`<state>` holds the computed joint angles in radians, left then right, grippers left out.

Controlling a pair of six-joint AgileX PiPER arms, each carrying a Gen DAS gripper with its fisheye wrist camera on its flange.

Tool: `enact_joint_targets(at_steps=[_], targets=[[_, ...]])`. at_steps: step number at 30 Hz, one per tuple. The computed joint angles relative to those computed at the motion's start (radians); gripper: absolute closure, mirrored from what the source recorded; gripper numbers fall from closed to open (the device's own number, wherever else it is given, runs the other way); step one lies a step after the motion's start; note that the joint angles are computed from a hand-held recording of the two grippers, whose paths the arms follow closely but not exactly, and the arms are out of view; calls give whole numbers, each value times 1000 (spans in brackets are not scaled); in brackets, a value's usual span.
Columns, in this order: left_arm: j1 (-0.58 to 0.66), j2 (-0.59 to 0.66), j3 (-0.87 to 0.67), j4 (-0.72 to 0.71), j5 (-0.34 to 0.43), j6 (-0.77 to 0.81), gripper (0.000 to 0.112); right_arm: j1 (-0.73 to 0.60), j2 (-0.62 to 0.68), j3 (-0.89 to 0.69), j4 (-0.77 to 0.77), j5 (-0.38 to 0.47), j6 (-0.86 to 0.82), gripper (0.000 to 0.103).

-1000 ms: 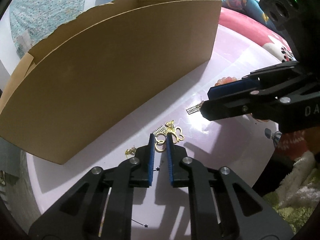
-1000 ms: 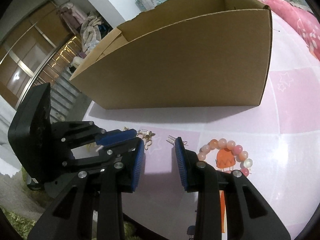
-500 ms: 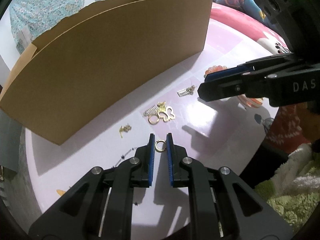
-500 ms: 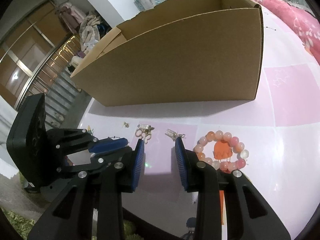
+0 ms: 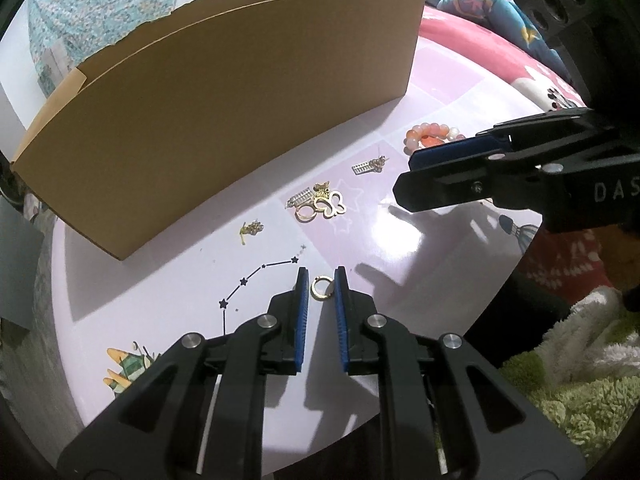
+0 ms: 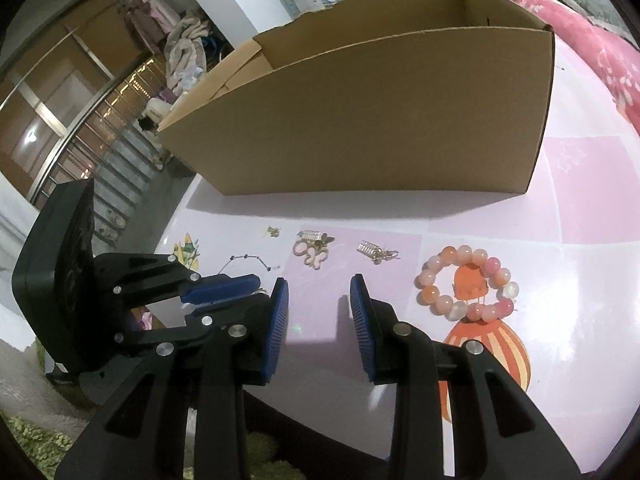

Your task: Organize jewelry

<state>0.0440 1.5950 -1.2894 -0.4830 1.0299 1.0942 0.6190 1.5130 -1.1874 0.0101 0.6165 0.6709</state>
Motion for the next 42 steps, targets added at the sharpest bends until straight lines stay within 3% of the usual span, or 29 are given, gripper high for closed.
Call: enact_joint_targets(at_steps=[8,23,33,42], targets=[[18,-10,25,-25,-1,23,93,12,3,-2,-19,0,19,71],[29,-12,40,-47,-30,43,103,40,8,-23,-76,20,59,71],[59,-9,42,-65,-32,45,103,71,124,-163,-179,57,35,71],[66,0,28,-66,-20,41,103,60,223,-251,-156,88,-59,79]])
